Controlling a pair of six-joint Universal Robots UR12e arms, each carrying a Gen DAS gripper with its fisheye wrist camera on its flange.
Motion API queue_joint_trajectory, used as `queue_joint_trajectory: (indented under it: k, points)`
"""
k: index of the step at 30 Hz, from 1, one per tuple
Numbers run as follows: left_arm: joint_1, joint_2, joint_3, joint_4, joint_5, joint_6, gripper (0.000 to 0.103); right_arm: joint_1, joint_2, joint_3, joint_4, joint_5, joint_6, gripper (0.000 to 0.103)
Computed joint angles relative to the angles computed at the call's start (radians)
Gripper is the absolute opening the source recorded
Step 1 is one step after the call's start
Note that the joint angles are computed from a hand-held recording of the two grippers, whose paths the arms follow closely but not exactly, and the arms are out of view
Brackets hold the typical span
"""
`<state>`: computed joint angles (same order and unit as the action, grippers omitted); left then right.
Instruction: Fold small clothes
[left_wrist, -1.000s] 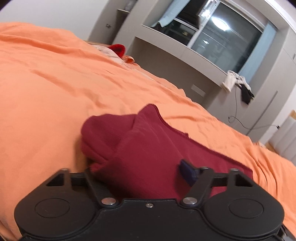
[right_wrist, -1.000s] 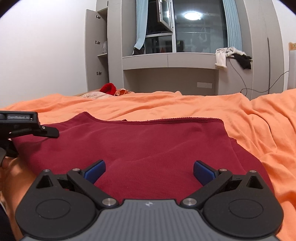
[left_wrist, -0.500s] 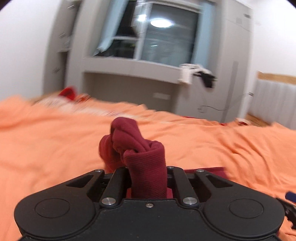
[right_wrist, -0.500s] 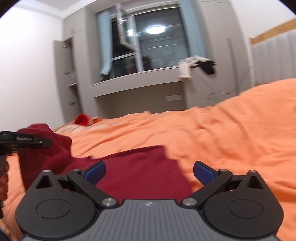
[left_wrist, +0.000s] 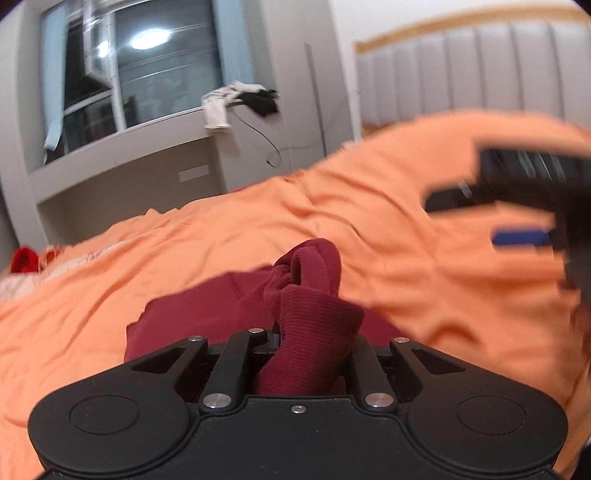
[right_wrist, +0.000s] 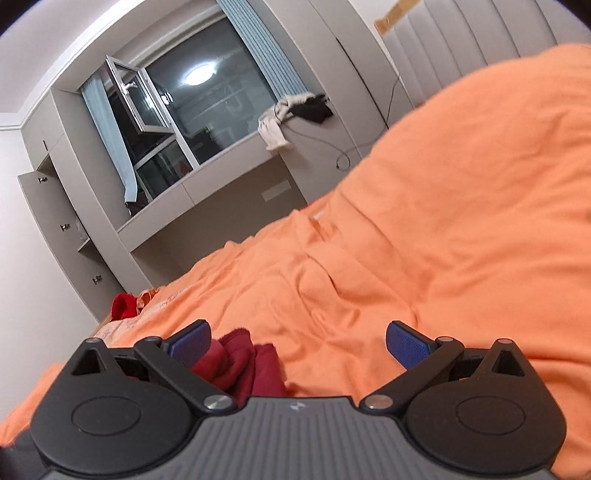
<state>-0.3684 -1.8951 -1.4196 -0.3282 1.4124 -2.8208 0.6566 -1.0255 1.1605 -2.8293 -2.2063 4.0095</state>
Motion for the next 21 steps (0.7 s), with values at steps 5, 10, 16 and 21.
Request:
queue_joint_trajectory:
  k: [5,10,16,21]
  points:
    - [0.009,0.024,-0.051,-0.005,-0.030,0.100,0.034,-0.011,-0.007,0.013,0.023,0.075,0.058,0.103]
    - [0.044,0.064,-0.104,0.008,-0.193,0.173,0.094,-0.027,-0.006,0.016,0.036,0.181,0.103,0.103]
    - [0.044,0.100,-0.177,0.122,-0.184,0.310,0.101,-0.041,0.012,0.010,-0.021,0.278,0.102,0.103]
    - [0.059,0.094,-0.181,0.192,-0.171,0.249,0.102,-0.052,0.029,-0.001,-0.061,0.354,0.075,0.103]
